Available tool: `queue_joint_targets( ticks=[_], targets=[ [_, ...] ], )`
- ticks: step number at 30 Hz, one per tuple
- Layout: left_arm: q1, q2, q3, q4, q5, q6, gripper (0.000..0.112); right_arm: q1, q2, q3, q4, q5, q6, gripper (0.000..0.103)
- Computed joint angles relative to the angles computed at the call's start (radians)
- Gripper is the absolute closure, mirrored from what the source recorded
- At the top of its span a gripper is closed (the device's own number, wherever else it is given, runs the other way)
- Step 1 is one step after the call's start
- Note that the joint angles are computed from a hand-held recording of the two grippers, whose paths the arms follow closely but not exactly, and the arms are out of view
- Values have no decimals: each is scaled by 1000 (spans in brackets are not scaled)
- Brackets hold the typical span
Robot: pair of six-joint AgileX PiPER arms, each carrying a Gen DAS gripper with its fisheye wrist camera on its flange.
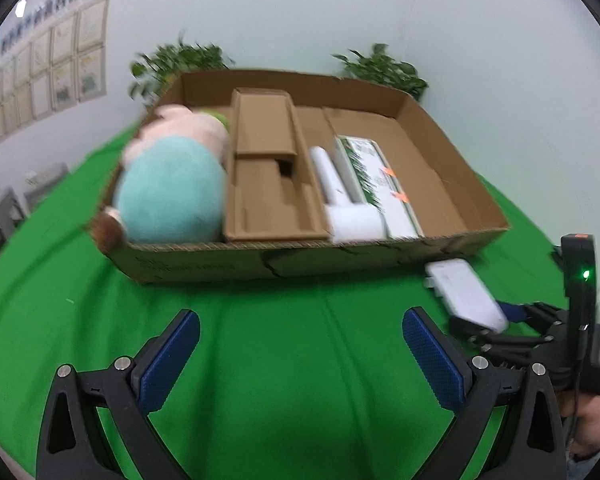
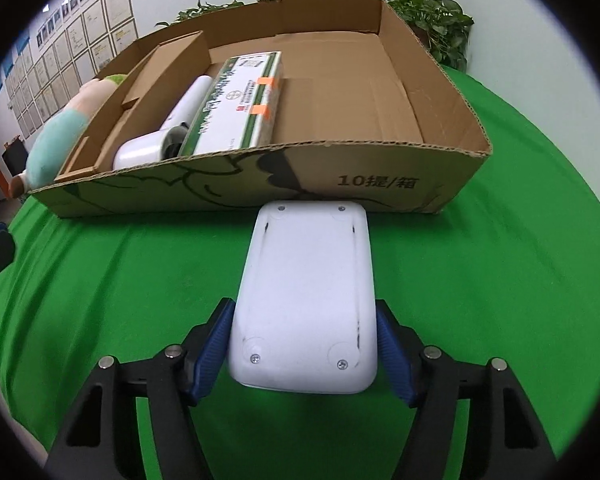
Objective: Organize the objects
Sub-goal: 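Grasp the white rectangular plastic case with the right gripper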
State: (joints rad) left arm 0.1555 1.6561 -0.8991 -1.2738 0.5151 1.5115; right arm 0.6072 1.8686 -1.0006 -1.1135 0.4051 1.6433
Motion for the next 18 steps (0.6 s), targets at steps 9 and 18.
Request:
queue_joint_targets(
  ticks=[9,18],
  targets=[
    [38,179,-164,178,397,-213,13,160,-55,62,-3,-89,87,31],
    [19,241,-189,178,497,-262,27,184,-53,63,-135,-27,138,16]
  ],
)
